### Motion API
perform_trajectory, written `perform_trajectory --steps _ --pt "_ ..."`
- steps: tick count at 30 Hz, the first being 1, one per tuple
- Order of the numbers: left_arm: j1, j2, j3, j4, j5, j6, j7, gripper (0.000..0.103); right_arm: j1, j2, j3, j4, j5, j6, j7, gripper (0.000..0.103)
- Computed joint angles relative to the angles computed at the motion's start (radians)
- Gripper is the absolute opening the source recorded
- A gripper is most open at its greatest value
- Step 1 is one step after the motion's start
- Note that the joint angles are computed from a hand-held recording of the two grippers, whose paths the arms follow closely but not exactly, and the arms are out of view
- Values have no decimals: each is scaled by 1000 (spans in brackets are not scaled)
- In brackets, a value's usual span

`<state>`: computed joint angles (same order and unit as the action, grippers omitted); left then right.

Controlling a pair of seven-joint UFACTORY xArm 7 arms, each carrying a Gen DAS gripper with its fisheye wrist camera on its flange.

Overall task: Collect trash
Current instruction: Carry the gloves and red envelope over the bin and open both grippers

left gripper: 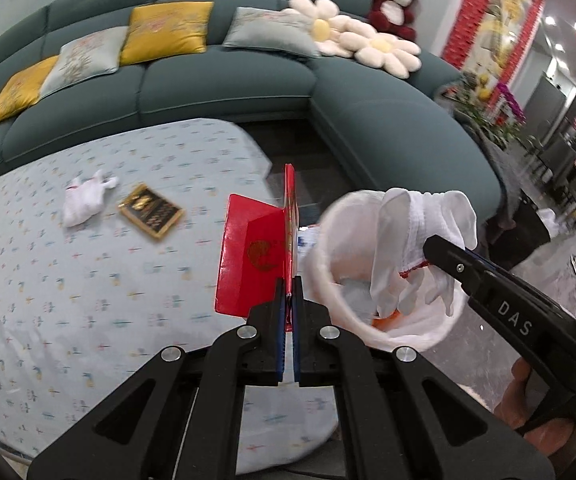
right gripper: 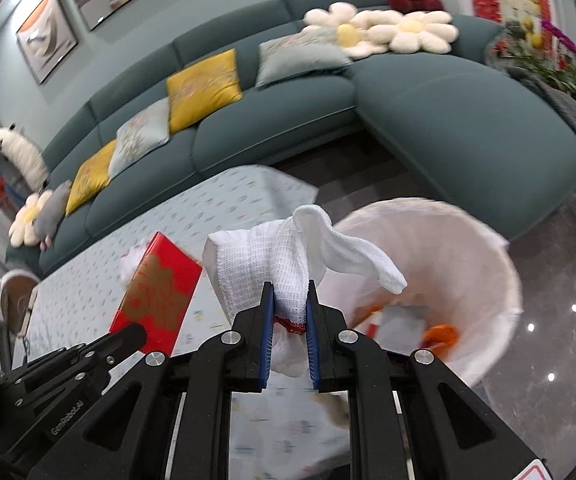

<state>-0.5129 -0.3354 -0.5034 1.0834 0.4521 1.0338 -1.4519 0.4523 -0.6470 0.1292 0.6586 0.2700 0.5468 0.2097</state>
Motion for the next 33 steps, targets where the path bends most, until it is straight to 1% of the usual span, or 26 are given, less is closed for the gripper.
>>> perform_trajectory --steps 2,5,8,14,19,21,27,30,33 --pt "0 54 -16 48 23 4 1 2 -16 -28 -20 -20 -5 8 -5 14" --pt "-25 132 -16 112 56 8 4 2 -39 -62 -45 -50 -10 15 -21 14" --pt "-61 204 5 170 80 5 13 2 -64 -85 -70 -75 -10 19 -34 14" --pt "-130 299 75 238 93 -19 46 2 -100 -86 -88 -97 -6 13 -46 14" --pt "-165 332 128 250 74 -59 66 3 -118 -64 -94 -101 -1 3 -53 14" --pt "-171 342 141 250 65 -80 71 6 -123 -61 -95 -103 0 1 -55 14" --pt "-190 369 162 271 75 -74 70 11 -127 -36 -98 -95 5 -10 -63 15" --pt "-197 368 167 272 78 -63 63 12 -123 -29 -94 -93 9 -17 -65 15" --pt "-199 360 168 265 80 -55 51 14 -121 -17 -88 -85 9 -23 -65 17"
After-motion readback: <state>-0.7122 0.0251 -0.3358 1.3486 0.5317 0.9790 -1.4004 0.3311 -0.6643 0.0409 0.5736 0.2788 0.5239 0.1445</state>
